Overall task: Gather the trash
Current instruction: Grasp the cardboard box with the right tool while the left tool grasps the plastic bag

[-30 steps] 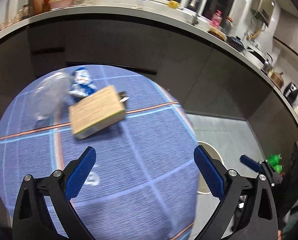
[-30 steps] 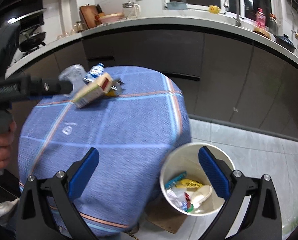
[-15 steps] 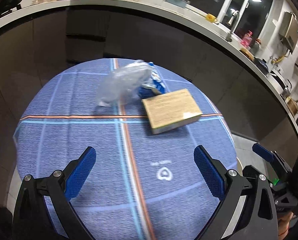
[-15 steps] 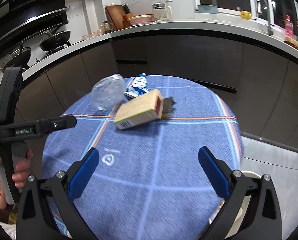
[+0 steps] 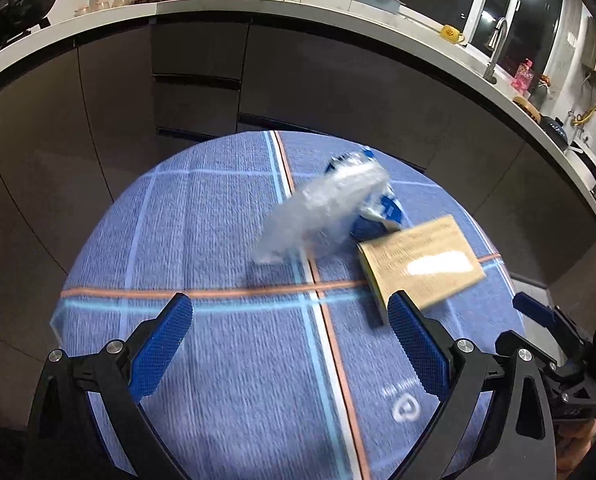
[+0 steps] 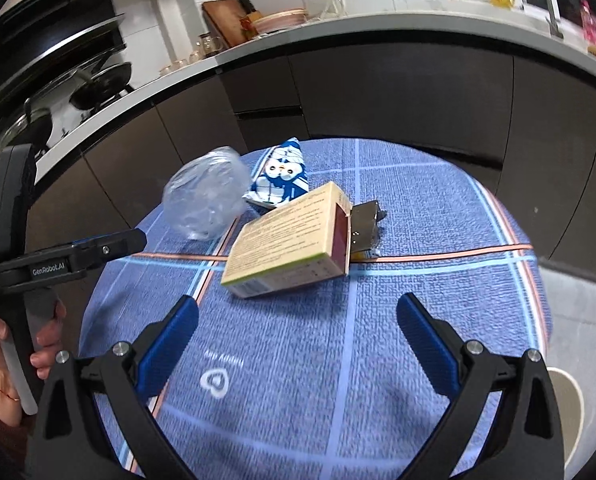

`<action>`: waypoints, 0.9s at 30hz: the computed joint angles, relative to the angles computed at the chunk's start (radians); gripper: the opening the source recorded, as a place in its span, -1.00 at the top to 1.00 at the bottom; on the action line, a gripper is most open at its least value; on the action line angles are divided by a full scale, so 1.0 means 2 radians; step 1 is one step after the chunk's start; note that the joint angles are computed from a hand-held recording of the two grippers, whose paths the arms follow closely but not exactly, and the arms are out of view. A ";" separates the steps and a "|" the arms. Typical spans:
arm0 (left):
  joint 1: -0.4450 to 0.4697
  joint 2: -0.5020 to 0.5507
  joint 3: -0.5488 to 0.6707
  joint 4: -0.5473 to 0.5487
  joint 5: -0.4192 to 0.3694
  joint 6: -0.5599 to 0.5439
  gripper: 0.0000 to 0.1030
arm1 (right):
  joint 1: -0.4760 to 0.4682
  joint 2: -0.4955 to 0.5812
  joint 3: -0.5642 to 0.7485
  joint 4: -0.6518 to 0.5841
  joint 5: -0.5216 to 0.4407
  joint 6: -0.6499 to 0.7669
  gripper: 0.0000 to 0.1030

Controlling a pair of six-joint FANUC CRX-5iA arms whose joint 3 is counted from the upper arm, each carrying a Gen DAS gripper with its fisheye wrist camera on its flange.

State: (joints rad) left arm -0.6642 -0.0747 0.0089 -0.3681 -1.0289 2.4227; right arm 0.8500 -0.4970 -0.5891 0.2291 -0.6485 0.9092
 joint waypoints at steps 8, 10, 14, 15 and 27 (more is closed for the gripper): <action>0.045 0.040 0.023 0.030 0.016 -0.056 -0.83 | -0.065 0.060 0.055 -0.140 0.015 0.086 -0.93; 0.051 0.050 0.031 0.032 0.017 -0.070 -0.83 | -0.080 0.074 0.069 -0.174 0.012 0.106 -0.92; 0.065 0.063 0.035 0.051 0.027 -0.096 -0.81 | -0.104 0.095 0.091 -0.239 0.005 0.152 -0.83; 0.071 0.066 0.033 0.061 0.032 -0.103 -0.72 | -0.110 0.099 0.096 -0.254 0.004 0.162 -0.80; 0.094 0.078 0.014 0.143 0.050 -0.161 0.92 | -0.103 0.081 0.095 -0.270 0.017 0.184 0.19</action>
State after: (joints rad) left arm -0.4754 0.0813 0.0360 -0.0812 -0.9286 2.1012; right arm 0.6450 -0.3347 -0.4001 -0.3099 -0.6144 1.2773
